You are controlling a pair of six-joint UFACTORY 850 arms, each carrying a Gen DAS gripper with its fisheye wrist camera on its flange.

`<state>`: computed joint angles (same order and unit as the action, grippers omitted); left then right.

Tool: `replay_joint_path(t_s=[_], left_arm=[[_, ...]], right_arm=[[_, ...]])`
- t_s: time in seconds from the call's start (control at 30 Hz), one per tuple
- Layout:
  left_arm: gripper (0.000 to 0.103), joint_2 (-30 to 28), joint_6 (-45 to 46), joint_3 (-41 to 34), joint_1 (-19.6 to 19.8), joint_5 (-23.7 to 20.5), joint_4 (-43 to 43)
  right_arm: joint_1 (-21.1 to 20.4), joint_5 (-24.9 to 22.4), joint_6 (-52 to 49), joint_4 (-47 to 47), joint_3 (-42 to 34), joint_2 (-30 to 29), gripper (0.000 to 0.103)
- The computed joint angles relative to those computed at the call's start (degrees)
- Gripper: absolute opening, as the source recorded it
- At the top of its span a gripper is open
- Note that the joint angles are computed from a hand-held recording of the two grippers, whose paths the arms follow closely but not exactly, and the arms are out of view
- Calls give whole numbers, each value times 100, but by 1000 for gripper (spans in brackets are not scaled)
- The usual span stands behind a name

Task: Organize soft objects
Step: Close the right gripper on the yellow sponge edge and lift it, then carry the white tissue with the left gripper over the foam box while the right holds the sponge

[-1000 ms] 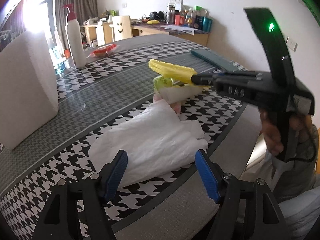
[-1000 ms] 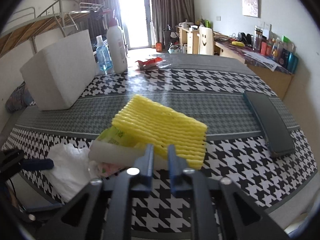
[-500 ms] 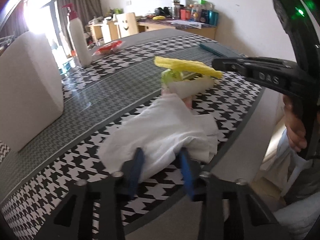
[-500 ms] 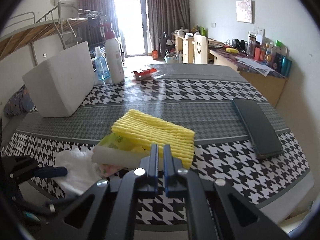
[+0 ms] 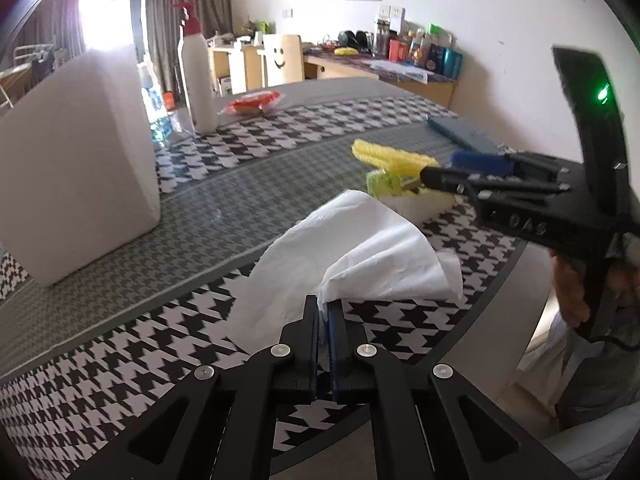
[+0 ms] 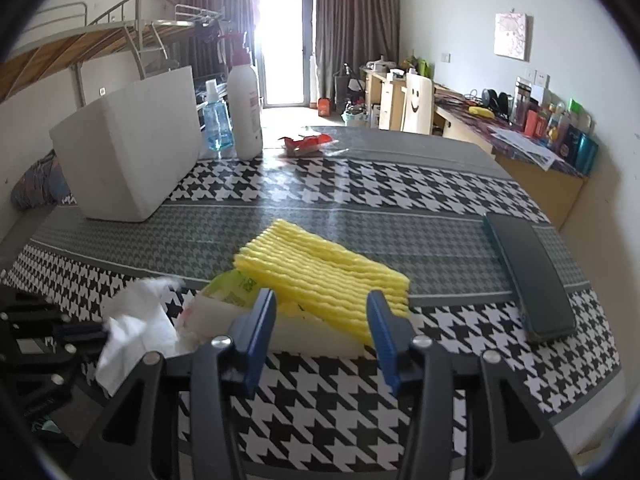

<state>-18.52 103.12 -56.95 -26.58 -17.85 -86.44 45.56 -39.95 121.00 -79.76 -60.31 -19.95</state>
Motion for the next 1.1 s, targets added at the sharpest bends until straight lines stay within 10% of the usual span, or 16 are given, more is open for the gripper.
replay_joint_path(t_s=[0.27, 0.6, 1.1], left_arm=[[4, 35, -33, 10, 85, -37, -81], [4, 16, -158, -17, 147, -51, -41], [4, 171, 516, -12, 272, -74, -943]], right_arm=[[-112, -13, -730, 555, -260, -222, 51], [-323, 228, -803, 926, -283, -268, 11], [-43, -205, 530, -53, -11, 183, 10]])
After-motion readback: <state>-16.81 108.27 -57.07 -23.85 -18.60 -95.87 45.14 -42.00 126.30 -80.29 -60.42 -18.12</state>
